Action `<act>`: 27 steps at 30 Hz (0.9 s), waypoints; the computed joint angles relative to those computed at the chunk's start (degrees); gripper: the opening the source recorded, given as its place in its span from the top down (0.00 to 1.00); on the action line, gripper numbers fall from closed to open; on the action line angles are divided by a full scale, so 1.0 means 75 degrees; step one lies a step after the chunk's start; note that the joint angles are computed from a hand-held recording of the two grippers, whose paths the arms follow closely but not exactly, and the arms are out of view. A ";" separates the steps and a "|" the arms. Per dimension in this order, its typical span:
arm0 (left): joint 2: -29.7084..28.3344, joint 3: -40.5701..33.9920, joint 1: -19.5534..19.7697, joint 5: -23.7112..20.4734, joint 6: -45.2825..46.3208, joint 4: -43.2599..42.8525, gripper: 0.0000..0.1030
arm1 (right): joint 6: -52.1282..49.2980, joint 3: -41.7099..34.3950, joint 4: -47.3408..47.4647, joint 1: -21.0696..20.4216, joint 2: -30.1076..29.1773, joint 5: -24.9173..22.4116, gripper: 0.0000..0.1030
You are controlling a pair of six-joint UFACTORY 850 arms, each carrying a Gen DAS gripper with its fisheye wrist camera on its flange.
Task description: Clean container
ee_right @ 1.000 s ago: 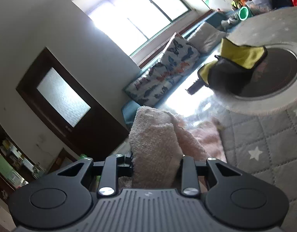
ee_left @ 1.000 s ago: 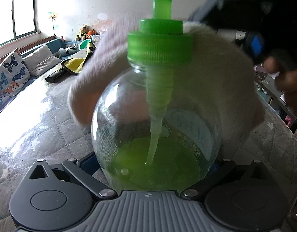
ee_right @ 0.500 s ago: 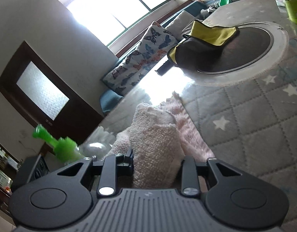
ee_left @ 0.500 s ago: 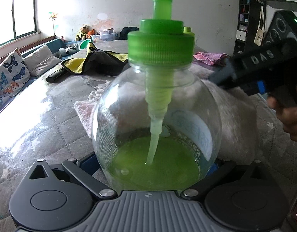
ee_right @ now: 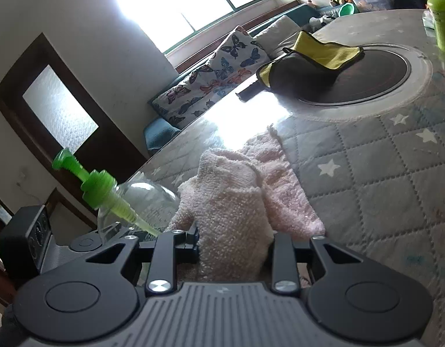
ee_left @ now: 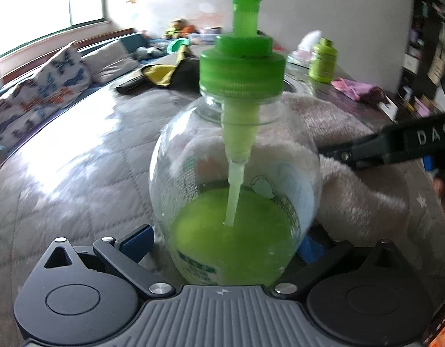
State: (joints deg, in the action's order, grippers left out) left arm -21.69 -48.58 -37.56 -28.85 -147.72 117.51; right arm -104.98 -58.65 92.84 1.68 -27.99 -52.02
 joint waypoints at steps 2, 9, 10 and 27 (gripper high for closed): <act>-0.0017 -0.0047 -0.0156 -0.0246 0.0051 -0.0711 0.00 | -0.0005 0.0051 0.0003 -0.0004 0.0028 -0.0009 0.72; -0.0130 -0.0288 -0.0530 -0.0976 -0.0583 -0.2167 0.00 | 0.0171 0.0023 0.0109 -0.0050 -0.0011 -0.0085 0.72; -0.0129 -0.0306 -0.0586 -0.1074 -0.0609 -0.2319 0.00 | 0.0202 0.0001 0.0141 -0.0066 -0.0030 -0.0099 0.73; -0.0206 -0.0449 -0.0385 -0.1162 0.0073 -0.1673 0.03 | 0.0384 -0.0212 0.0552 -0.0496 -0.0156 0.0020 0.74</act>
